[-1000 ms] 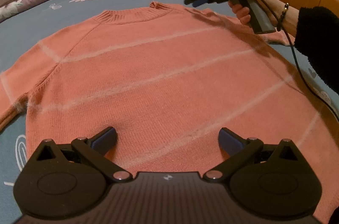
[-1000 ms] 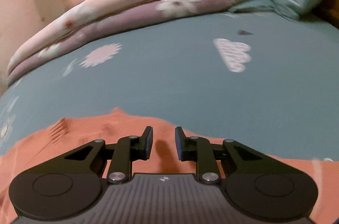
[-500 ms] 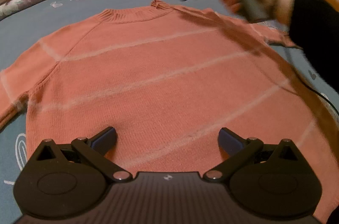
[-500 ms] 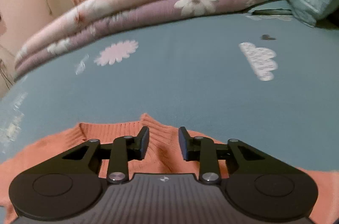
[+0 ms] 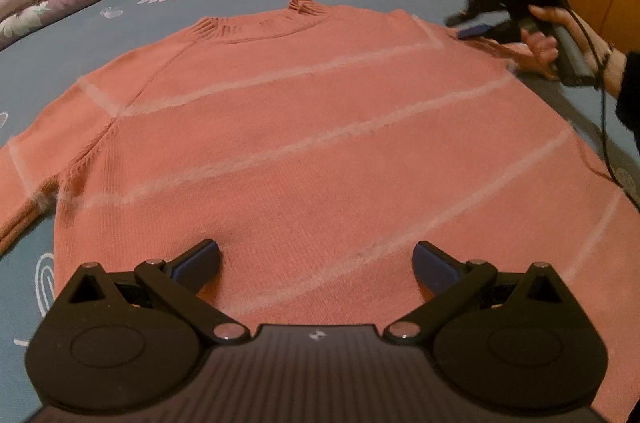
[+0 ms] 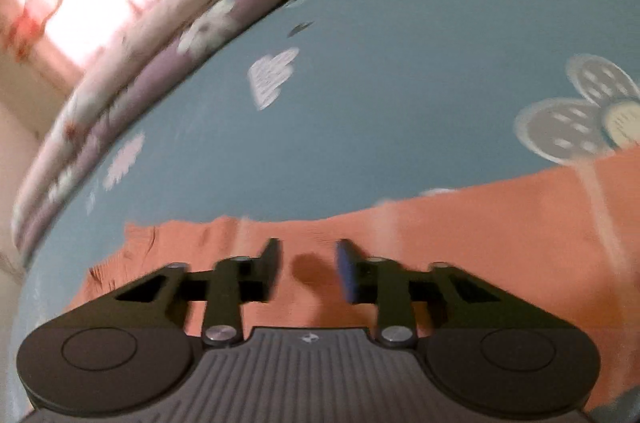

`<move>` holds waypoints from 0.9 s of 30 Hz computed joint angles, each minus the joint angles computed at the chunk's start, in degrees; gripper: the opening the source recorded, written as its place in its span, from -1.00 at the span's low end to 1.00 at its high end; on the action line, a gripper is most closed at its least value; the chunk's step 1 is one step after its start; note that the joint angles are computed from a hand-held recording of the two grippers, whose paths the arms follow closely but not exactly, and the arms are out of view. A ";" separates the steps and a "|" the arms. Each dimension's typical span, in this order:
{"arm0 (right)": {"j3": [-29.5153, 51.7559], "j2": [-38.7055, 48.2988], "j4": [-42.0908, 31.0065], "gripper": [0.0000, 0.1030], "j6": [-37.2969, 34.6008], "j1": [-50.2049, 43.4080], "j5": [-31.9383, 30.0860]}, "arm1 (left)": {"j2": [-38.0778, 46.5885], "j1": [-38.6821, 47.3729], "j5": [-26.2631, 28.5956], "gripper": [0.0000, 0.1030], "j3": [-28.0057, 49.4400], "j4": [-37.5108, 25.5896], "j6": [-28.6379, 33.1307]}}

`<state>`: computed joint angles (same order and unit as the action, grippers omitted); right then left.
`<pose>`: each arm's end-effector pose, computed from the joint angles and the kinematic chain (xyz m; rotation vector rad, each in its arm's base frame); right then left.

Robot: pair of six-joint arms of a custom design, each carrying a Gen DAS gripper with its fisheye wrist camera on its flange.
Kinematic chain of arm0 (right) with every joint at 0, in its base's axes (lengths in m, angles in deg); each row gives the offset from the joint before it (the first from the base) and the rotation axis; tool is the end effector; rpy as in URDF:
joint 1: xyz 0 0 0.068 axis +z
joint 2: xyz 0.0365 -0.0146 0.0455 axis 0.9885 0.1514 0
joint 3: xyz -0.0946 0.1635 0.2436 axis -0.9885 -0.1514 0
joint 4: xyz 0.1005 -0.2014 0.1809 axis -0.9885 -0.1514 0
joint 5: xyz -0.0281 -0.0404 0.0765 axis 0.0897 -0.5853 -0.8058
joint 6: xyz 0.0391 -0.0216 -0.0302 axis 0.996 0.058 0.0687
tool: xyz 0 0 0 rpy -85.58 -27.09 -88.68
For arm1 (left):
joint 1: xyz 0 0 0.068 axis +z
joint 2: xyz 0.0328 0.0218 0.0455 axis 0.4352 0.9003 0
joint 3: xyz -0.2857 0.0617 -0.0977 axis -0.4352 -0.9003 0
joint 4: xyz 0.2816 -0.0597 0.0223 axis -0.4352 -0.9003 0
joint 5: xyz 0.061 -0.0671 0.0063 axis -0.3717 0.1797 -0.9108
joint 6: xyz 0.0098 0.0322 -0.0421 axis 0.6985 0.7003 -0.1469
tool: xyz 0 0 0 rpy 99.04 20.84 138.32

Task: Fold clothes

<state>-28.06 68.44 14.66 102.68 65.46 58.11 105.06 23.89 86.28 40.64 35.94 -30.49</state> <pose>0.4003 -0.0976 0.0574 0.5468 2.2751 0.5692 0.2050 -0.0173 0.0846 0.4932 2.4057 -0.2693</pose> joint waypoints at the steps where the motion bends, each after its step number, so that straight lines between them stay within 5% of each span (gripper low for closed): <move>1: -1.57 -0.74 1.36 -0.40 0.24 -1.47 0.37 | 0.21 0.66 0.81 0.98 0.19 -0.20 0.38; 6: -13.14 -9.09 10.45 0.01 -1.32 -13.06 -3.57 | 0.59 2.89 3.45 0.98 1.16 -1.74 1.04; 8: -17.21 -12.09 14.42 0.02 -1.03 -19.25 -3.74 | 0.47 2.86 3.36 0.98 1.23 -1.97 0.70; 12: -20.17 -12.82 17.56 0.25 -0.50 -29.45 3.12 | 0.24 2.18 2.43 0.98 1.08 -1.85 0.31; 24: -12.92 3.94 26.44 0.26 9.42 -36.68 -2.80 | 1.33 0.86 0.54 0.98 0.82 0.22 0.85; 27: -11.54 3.51 24.22 0.04 8.60 -35.24 -1.72 | 1.71 1.11 0.89 0.98 0.68 0.87 1.40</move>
